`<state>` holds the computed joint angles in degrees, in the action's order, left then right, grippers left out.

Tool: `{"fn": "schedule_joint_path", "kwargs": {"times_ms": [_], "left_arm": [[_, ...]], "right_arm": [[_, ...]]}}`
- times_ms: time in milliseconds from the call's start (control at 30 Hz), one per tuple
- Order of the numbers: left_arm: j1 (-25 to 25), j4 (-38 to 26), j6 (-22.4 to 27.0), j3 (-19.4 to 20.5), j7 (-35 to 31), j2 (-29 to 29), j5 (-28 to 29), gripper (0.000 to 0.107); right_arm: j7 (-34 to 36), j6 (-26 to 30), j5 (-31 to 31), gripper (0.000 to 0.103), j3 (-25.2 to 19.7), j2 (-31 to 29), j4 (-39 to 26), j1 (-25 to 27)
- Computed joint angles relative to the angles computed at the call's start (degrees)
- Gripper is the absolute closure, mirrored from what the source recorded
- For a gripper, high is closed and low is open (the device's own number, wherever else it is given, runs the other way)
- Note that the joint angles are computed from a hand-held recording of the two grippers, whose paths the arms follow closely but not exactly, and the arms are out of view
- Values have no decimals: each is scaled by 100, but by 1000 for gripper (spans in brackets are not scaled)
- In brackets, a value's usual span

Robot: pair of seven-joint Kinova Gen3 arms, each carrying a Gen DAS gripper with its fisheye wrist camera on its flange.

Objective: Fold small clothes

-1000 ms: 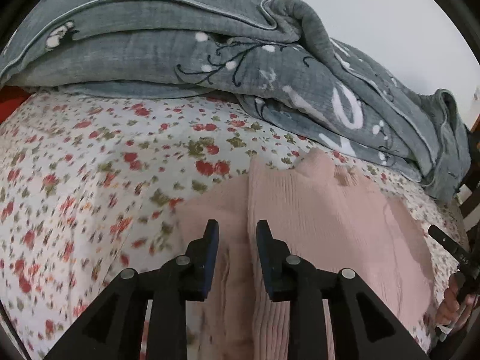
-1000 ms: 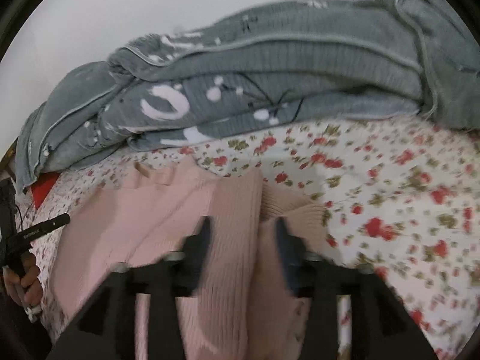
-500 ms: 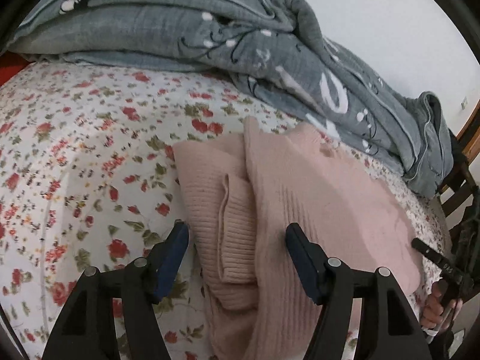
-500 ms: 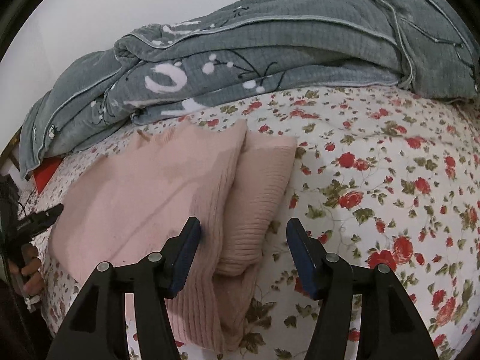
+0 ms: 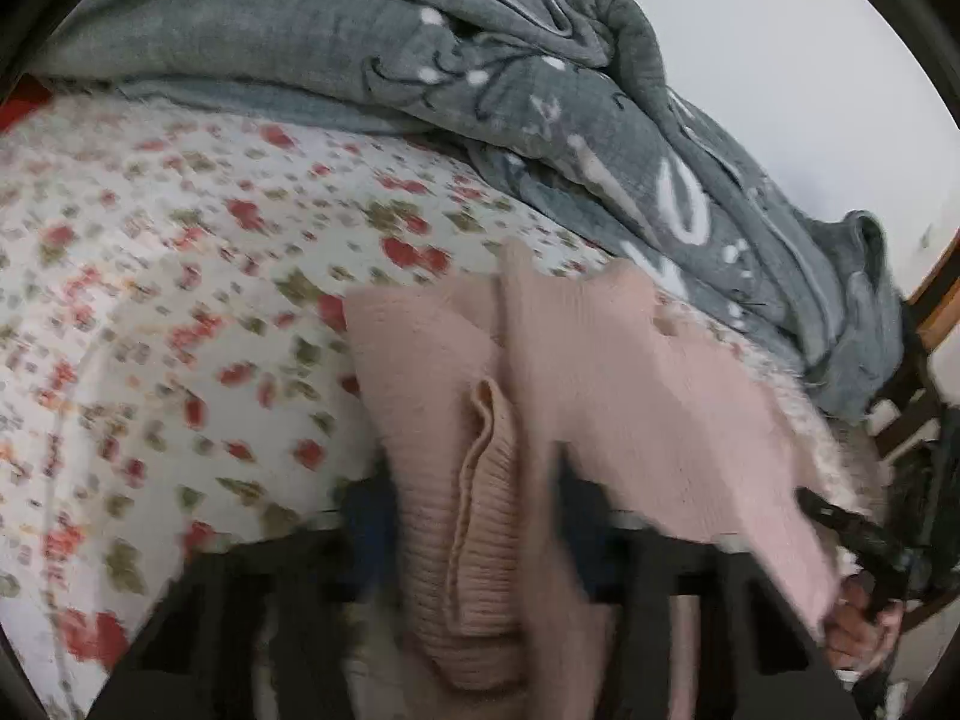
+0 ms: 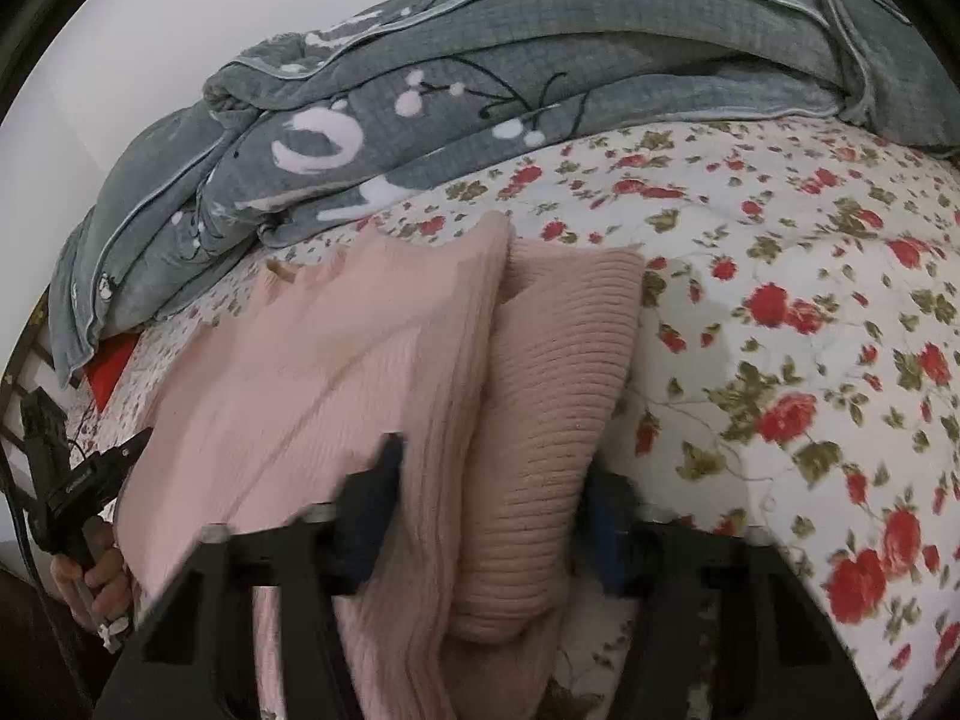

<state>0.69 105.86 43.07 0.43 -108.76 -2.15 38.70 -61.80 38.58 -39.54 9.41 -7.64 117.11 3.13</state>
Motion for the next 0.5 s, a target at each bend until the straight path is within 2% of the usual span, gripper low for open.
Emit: {"fn": "schedule_joint_path", "kwargs": {"times_ms": [33,67,133,167,233,300,500], "left_arm": [[-60,-9,80,-7,-140,5,143,84],[-176,20,67,92,-186,-33,193,86],[-355,81,-77,415,-28,-195,14,87],[-285,49,-94,426,177,-240,-187,87],[73,22,2,129,410,-348,-311,87],[187,47,253,-70,461,-499,-141,87],[356,443,628,-213,593,-1196,-174,87]], "right_arm": [[140,-2,-140,79,5,-3,27,40],[207,-90,-215,82,15,-71,94,35],[436,-173,-404,84,156,-217,204,-79],[443,-186,-419,84,173,-290,234,-90],[481,-47,-484,85,309,-468,271,-113],[430,37,-477,85,406,-706,359,-123],[-138,561,374,85,567,-1597,558,-69]]}}
